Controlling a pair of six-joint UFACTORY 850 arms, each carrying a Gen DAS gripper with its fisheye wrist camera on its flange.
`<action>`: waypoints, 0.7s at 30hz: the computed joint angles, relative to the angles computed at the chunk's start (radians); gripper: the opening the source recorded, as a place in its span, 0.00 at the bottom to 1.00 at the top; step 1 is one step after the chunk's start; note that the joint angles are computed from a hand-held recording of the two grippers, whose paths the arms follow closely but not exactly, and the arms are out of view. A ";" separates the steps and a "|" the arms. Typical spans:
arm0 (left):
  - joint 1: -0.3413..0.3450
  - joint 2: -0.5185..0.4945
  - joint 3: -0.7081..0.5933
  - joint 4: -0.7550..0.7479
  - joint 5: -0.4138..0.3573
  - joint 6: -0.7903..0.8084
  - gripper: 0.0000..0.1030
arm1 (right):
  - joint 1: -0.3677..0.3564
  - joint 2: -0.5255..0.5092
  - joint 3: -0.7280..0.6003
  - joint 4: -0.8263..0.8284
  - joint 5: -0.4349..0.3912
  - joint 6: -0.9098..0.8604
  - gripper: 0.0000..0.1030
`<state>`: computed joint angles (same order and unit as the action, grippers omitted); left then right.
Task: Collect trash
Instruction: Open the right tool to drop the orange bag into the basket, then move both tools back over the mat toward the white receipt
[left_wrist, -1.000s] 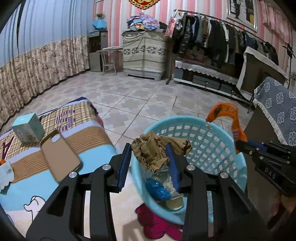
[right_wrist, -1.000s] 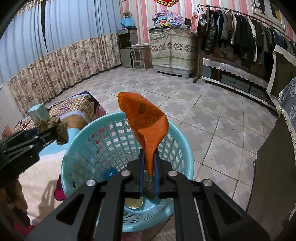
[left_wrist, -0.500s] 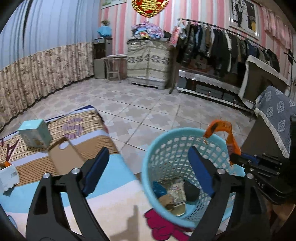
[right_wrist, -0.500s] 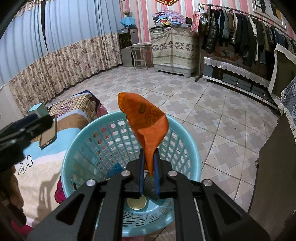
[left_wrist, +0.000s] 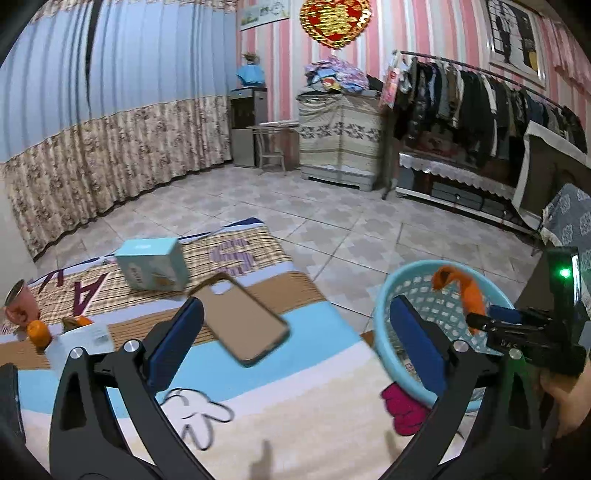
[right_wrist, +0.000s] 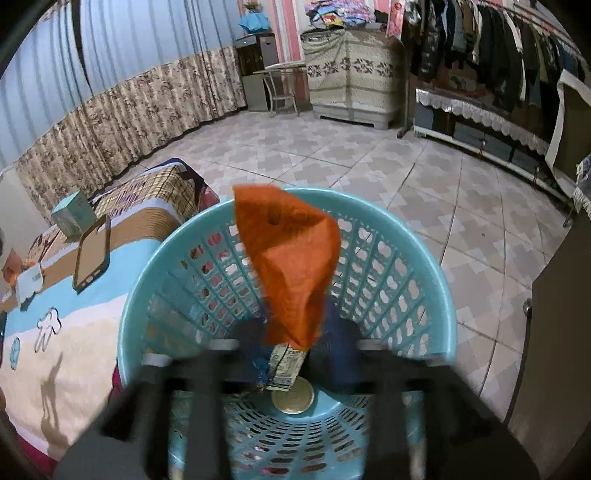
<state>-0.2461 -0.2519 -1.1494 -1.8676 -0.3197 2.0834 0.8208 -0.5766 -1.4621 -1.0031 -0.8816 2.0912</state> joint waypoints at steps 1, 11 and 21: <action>0.009 0.002 0.000 0.002 -0.004 -0.007 0.95 | 0.001 -0.005 -0.008 -0.006 -0.003 0.002 0.67; 0.088 0.019 -0.005 0.007 -0.030 -0.022 0.95 | 0.021 -0.052 -0.087 0.014 -0.099 -0.016 0.91; 0.181 -0.005 -0.041 0.014 -0.023 -0.012 0.95 | 0.058 -0.168 -0.296 -0.060 -0.213 -0.083 0.93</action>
<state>-0.0647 -0.2570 -1.1907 -1.8536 -0.3430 2.0713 0.8784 -0.7447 -1.7578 -1.0634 -1.0949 2.0083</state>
